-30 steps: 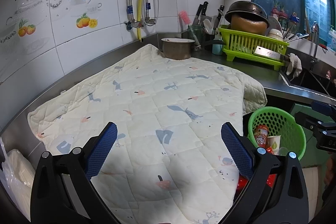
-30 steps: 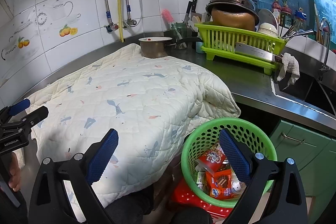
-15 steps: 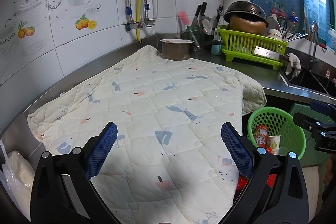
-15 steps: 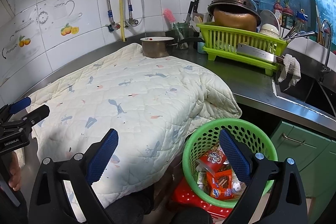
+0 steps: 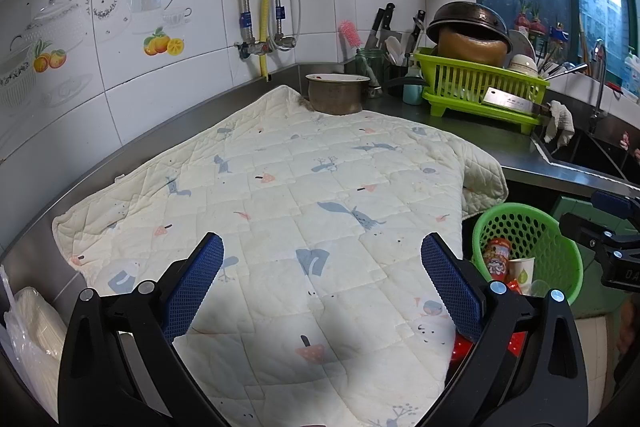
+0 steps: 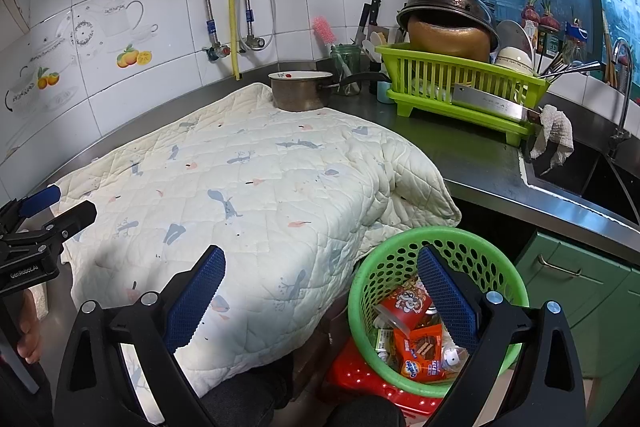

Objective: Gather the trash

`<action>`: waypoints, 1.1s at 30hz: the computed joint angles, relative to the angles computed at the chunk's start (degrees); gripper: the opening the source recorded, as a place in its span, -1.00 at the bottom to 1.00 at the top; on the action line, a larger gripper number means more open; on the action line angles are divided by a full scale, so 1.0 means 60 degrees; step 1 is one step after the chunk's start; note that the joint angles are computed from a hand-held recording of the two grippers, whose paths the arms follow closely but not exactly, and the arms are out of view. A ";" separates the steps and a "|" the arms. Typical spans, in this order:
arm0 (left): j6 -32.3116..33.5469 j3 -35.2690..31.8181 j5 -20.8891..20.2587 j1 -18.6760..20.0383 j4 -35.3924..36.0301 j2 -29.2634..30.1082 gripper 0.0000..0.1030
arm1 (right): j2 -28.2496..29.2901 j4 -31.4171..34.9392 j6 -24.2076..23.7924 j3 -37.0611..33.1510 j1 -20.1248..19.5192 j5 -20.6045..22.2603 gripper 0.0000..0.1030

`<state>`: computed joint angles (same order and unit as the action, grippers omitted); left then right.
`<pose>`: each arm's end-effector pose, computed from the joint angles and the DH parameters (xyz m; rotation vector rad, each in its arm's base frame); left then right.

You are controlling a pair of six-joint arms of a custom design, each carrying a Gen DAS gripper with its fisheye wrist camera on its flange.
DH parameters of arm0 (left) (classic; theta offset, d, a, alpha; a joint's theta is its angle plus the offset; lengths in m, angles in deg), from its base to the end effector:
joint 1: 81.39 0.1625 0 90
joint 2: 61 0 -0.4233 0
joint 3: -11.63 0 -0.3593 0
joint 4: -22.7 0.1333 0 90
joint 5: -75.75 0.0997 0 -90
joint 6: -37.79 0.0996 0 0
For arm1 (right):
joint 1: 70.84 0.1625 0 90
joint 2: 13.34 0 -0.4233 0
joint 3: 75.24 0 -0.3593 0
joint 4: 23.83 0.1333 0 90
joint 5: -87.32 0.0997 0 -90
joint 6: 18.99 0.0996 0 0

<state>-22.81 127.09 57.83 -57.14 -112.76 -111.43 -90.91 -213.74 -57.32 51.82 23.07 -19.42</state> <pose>-0.3668 -0.4154 0.1008 0.3458 2.0172 -1.1605 0.1358 -0.4533 0.3188 0.7205 -2.3337 0.9896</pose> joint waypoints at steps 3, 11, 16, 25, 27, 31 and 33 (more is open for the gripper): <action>-0.0025 -0.0013 0.0007 0.0000 0.0041 0.0000 0.90 | 0.0003 -0.0003 0.0007 0.0001 0.0015 -0.0033 0.82; -0.0028 -0.0019 0.0003 0.0007 0.0050 0.0002 0.90 | 0.0004 -0.0009 0.0006 0.0009 0.0018 -0.0023 0.82; -0.0059 -0.0030 -0.0001 0.0012 0.0091 0.0006 0.90 | 0.0006 0.0009 0.0005 0.0002 0.0014 0.0003 0.82; 0.0071 0.0004 -0.0013 0.0015 -0.0099 0.0037 0.90 | 0.0038 0.0005 0.0035 -0.0013 0.0081 -0.0045 0.82; 0.0100 0.0014 -0.0023 0.0017 -0.0151 0.0036 0.90 | 0.0025 -0.0008 0.0036 0.0004 0.0070 -0.0040 0.82; 0.0275 0.0077 -0.0053 0.0010 -0.0457 0.0063 0.90 | 0.0078 -0.0015 0.0039 -0.0018 0.0121 -0.0079 0.82; 0.0412 0.0124 -0.0020 -0.0013 -0.0669 0.0092 0.90 | 0.0067 -0.0003 0.0036 -0.0010 0.0119 -0.0056 0.82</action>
